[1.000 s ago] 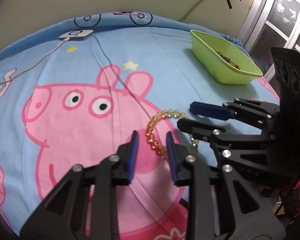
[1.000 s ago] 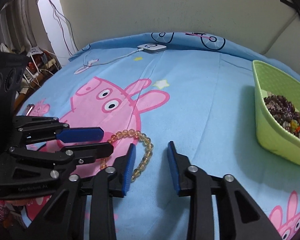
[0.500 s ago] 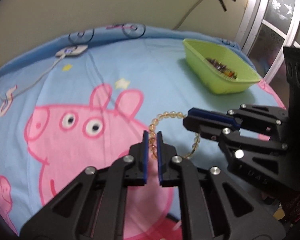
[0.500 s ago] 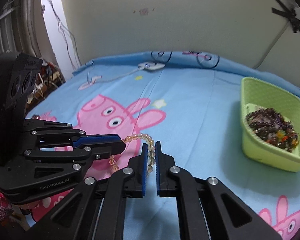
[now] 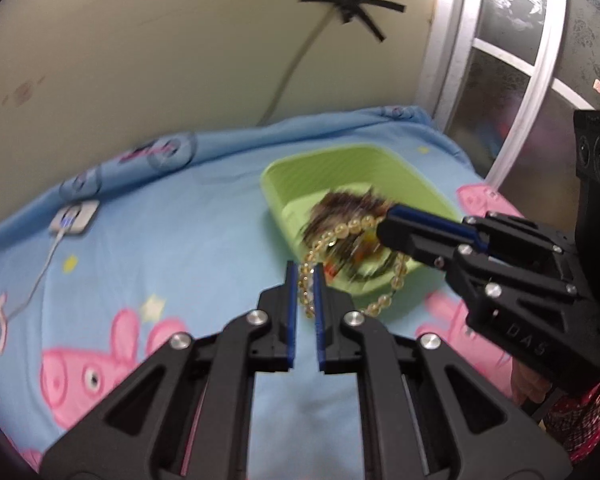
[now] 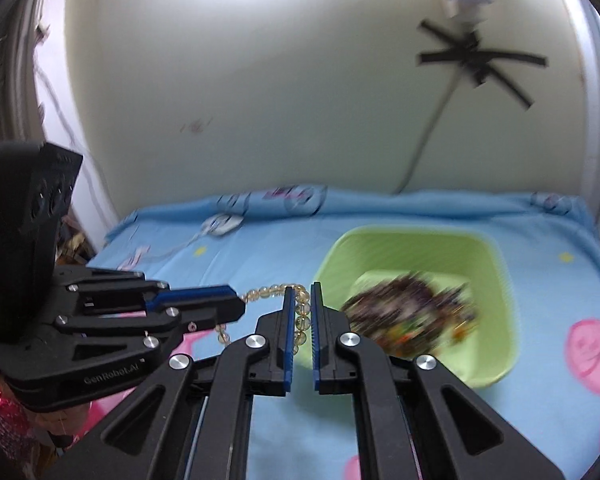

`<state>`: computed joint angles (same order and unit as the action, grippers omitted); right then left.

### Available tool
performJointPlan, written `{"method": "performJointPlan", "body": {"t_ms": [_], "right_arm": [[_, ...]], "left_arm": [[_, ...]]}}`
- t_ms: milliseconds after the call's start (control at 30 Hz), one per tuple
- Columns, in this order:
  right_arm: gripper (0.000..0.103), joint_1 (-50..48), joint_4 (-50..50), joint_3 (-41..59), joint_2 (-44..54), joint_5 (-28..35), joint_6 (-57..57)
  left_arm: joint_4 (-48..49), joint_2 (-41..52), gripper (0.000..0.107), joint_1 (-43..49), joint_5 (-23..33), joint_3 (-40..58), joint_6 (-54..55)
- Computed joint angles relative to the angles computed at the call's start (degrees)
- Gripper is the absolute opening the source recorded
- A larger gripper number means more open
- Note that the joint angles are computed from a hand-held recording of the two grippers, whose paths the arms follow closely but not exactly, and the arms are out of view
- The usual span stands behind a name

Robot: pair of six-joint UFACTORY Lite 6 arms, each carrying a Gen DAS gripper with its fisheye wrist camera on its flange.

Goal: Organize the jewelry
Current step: 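Grasp the gold bead bracelet with the right gripper and release it into the tray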

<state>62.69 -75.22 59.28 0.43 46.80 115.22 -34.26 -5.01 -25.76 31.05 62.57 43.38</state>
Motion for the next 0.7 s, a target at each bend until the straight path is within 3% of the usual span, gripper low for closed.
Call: {"method": "performJointPlan", "body": {"t_ms": [167, 367, 433, 700], "right_arm": [[0.0, -5.9, 5.8, 0.7, -10.0, 2.7, -14.5], [0.0, -11.8, 9.7, 5.7, -13.9, 4.6, -28.0], [0.0, -14.1, 9.7, 4.9, -13.5, 2.4, -28.3], [0.0, -26.7, 9.0, -6.0, -8.3, -17.3, -18.7]], "left_arm": [[8.8, 9.8, 0.007, -7.6, 2.0, 18.4, -12.9], [13.4, 23.1, 0.007, -11.0, 5.9, 40.1, -21.6], [14.6, 25.6, 0.007, -11.7, 5.6, 41.8, -23.3], [19.1, 36.7, 0.007, -11.8, 3.1, 41.4, -27.1]]}}
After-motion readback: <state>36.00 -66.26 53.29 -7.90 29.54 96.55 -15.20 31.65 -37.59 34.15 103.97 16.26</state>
